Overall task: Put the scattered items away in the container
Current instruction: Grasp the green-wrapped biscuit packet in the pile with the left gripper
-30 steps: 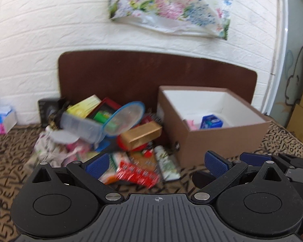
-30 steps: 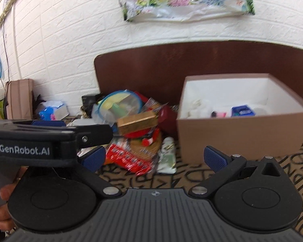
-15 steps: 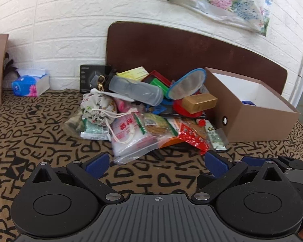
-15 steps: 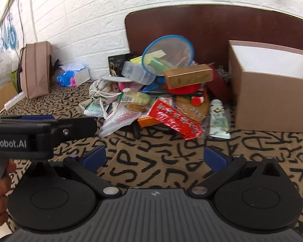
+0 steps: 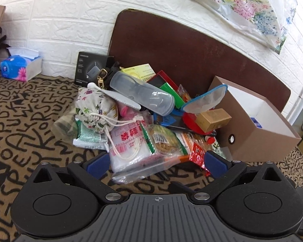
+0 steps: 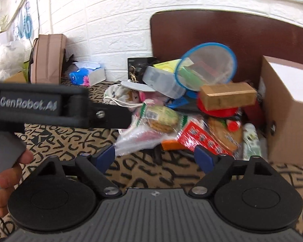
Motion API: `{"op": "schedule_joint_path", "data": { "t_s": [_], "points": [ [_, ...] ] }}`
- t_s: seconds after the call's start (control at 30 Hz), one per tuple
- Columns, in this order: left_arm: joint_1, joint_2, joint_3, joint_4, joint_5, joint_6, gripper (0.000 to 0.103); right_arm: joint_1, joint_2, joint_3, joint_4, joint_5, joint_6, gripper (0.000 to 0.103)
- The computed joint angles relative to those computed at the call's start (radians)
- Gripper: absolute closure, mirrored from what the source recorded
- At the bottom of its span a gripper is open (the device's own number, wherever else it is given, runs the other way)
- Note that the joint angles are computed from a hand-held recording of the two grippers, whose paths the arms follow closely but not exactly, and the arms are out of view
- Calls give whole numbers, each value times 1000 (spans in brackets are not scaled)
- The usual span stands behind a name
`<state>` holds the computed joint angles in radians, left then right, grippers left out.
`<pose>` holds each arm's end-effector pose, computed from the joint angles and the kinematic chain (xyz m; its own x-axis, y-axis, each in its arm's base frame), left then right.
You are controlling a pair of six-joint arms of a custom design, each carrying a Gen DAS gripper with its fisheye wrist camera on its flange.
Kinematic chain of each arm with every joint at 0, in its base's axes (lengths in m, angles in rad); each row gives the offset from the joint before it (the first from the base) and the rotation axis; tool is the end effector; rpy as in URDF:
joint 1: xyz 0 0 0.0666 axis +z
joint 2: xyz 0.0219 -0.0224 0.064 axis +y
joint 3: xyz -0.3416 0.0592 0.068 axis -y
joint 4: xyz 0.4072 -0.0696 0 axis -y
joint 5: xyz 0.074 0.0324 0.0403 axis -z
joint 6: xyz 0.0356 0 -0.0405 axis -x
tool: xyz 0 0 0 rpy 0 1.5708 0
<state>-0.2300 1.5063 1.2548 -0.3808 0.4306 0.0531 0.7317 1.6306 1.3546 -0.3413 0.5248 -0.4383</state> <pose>0.5299 -0.1397 0.3115 -0.6030 0.0917 -0.7924 0.5037 0.8140 -0.2892 0.4492 0.3788 0.2957 -0.5064 0.0389 -0.8614 -0.0655 0.9944 0.0835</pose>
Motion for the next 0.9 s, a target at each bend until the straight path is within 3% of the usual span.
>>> {"op": "schedule_joint_path", "data": {
  "t_s": [0.13, 0.43, 0.57, 0.9],
  "points": [
    [-3, 59, 66, -15, 8, -22, 13, -21, 37, 45, 10, -20, 42, 22],
    [-11, 176, 201, -82, 44, -24, 21, -63, 110, 134, 2, -53, 125, 32],
    [-15, 239, 274, -141, 62, -29, 27, -81, 131, 152, -10, -73, 103, 35],
    [-38, 314, 363, -191, 52, -62, 29, -111, 146, 154, 5, -153, 43, 34]
  ]
}}
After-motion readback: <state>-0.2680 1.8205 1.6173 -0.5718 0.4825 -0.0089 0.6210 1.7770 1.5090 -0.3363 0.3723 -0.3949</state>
